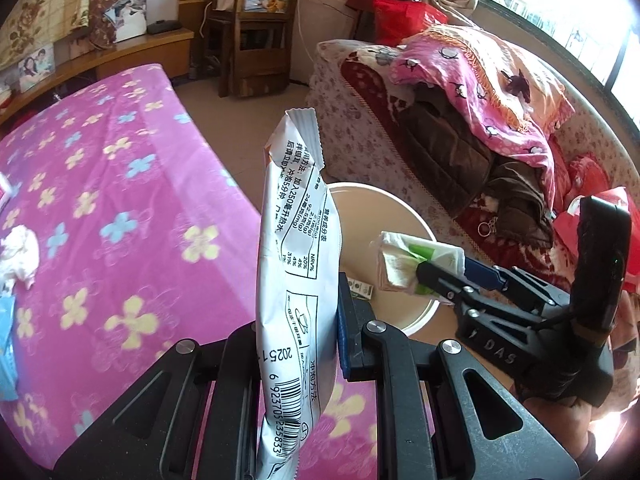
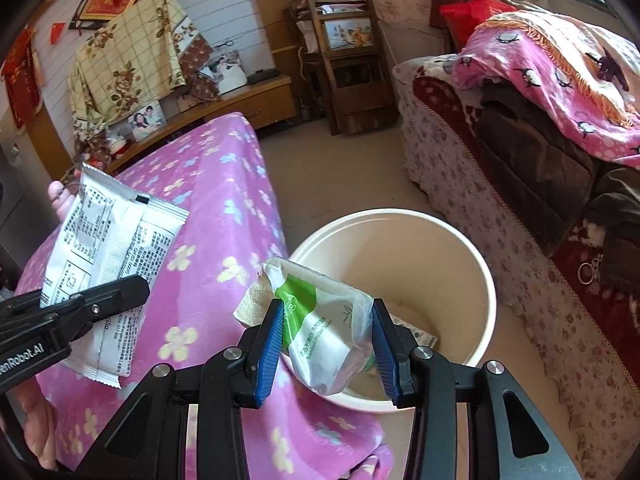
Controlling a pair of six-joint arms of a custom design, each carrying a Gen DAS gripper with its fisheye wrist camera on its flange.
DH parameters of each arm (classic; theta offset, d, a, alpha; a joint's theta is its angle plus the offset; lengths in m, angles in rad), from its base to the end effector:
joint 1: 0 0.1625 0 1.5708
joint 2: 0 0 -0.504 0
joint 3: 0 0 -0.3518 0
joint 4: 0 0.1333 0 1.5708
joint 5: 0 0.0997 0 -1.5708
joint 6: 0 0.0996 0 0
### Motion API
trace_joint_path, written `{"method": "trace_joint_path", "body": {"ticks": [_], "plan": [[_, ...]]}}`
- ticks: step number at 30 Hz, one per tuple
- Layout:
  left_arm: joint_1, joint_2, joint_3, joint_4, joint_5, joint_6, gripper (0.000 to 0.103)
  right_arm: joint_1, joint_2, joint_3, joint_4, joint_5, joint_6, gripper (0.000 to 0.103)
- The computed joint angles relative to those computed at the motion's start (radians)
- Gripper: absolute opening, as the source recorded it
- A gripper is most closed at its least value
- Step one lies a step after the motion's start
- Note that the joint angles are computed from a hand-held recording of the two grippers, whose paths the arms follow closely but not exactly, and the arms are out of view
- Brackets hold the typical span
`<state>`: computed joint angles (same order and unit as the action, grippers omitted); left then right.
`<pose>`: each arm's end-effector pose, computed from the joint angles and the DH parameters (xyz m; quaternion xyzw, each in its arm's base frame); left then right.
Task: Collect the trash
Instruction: 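Carry the white snack bag and green-white packet over the white bucket, then open both tools to drop the bag and packet into the bucket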
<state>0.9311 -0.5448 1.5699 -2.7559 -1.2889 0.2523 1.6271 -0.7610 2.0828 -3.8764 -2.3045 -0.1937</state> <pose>-0.3050 -0.6796 0.0444 0.4156 0.8952 -0.1046 0.1222 0.0985 -0.5638 0.2112 -0.0655 -0.8375 0.4181 0.3457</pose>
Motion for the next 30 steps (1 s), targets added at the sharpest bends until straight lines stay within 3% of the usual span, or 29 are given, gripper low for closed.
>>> {"method": "trace_joint_path", "body": {"ticks": [15,16,17,18,20,30], "plan": [[0.008,0.085,-0.103,0.049,-0.082,-0.037,0.014,-0.062,-0.001,-0.019,0.028,-0.028,0.045,0.044],[0.009,0.088,-0.106,0.049,-0.087,-0.039,0.016,-0.063,0.001,-0.021,0.027,-0.032,0.047,0.051],[0.011,0.090,-0.109,0.048,-0.091,-0.041,0.025,-0.064,0.004,-0.025,0.021,-0.042,0.049,0.055],[0.012,0.092,-0.111,0.044,-0.094,-0.043,0.041,-0.063,0.007,-0.028,0.018,-0.048,0.051,0.063],[0.018,0.092,-0.109,0.032,-0.105,-0.054,0.055,-0.065,0.009,-0.029,0.008,-0.057,0.057,0.068],[0.025,0.076,-0.087,0.015,-0.092,-0.051,0.055,-0.061,0.007,-0.022,0.038,-0.045,0.090,0.068]]}}
